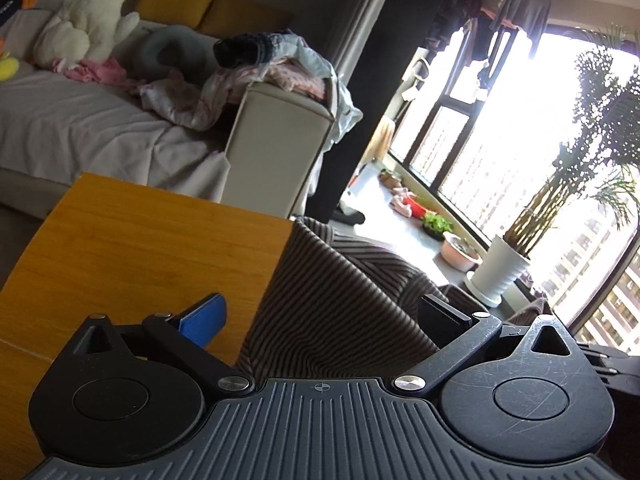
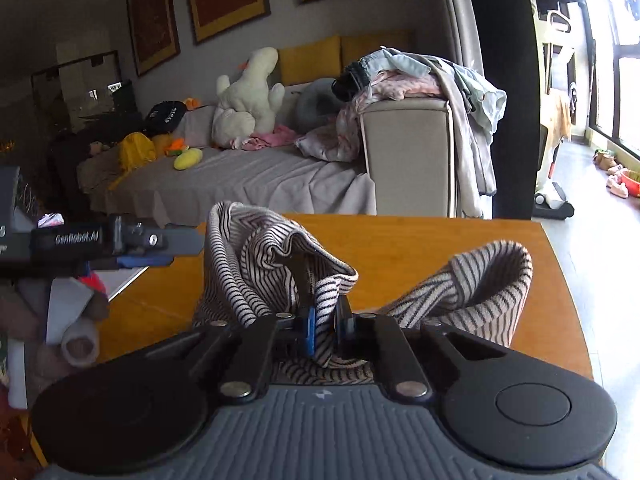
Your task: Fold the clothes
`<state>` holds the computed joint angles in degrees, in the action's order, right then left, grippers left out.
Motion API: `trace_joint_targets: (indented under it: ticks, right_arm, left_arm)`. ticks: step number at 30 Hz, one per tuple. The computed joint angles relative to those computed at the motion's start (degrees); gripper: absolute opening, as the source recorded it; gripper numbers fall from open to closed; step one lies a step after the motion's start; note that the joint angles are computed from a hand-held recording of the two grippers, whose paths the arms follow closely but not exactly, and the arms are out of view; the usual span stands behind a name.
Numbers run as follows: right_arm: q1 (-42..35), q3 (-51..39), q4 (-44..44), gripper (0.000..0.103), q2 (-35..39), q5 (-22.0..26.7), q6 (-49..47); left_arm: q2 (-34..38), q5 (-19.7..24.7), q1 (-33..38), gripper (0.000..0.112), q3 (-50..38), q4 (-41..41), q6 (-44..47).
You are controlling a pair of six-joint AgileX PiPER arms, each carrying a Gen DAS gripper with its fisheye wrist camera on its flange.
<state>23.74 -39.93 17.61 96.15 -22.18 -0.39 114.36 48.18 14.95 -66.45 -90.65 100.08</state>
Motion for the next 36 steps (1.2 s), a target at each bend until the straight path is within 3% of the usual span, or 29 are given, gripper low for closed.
trace_joint_targets:
  ticks: [8, 17, 20, 22, 26, 28, 31, 34, 36]
  right_arm:
    - [4.76, 10.2, 0.34, 0.008, 1.93, -7.27, 9.4]
    - [9.29, 15.67, 13.7, 0.011, -6.56, -8.84, -3.97]
    - [10.66, 17.96, 20.14, 0.025, -10.55, -11.41, -8.93]
    - [10.16, 18.58, 22.61, 0.026, -11.96, -12.51, -10.9]
    - [5.92, 17.34, 23.06, 0.04, -8.86, -10.07, -10.96]
    - [4.6, 16.44, 23.79, 0.041, -5.68, -9.11, -11.03]
    - [3.86, 17.97, 18.93, 0.042, -2.8, -11.84, -5.38]
    - [4.82, 18.41, 22.12, 0.047, -3.58, -12.19, -8.54]
    - [5.46, 18.67, 26.27, 0.06, -4.91, -12.1, -11.69]
  left_arm:
    - [-9.39, -0.23, -0.4, 0.103, 9.46, -0.88, 7.51]
    - [-10.41, -1.96, 1.63, 0.102, 13.46, 1.14, 12.51]
    - [-9.37, -3.93, 2.79, 0.101, 12.68, 4.07, 10.73]
    - [-8.33, -5.98, 2.76, 0.101, 12.14, 6.12, 10.13]
    - [-8.08, -10.04, 1.78, 0.102, 14.04, 5.51, 13.82]
    - [-8.04, -10.14, 2.04, 0.102, 14.21, 6.06, 13.32]
    - [-8.3, -9.91, 2.72, 0.102, 14.39, 6.99, 12.72]
    - [-8.76, -8.57, 3.8, 0.102, 13.62, 9.41, 9.77]
    - [-9.05, -6.07, 5.2, 0.102, 12.41, 12.04, 5.8]
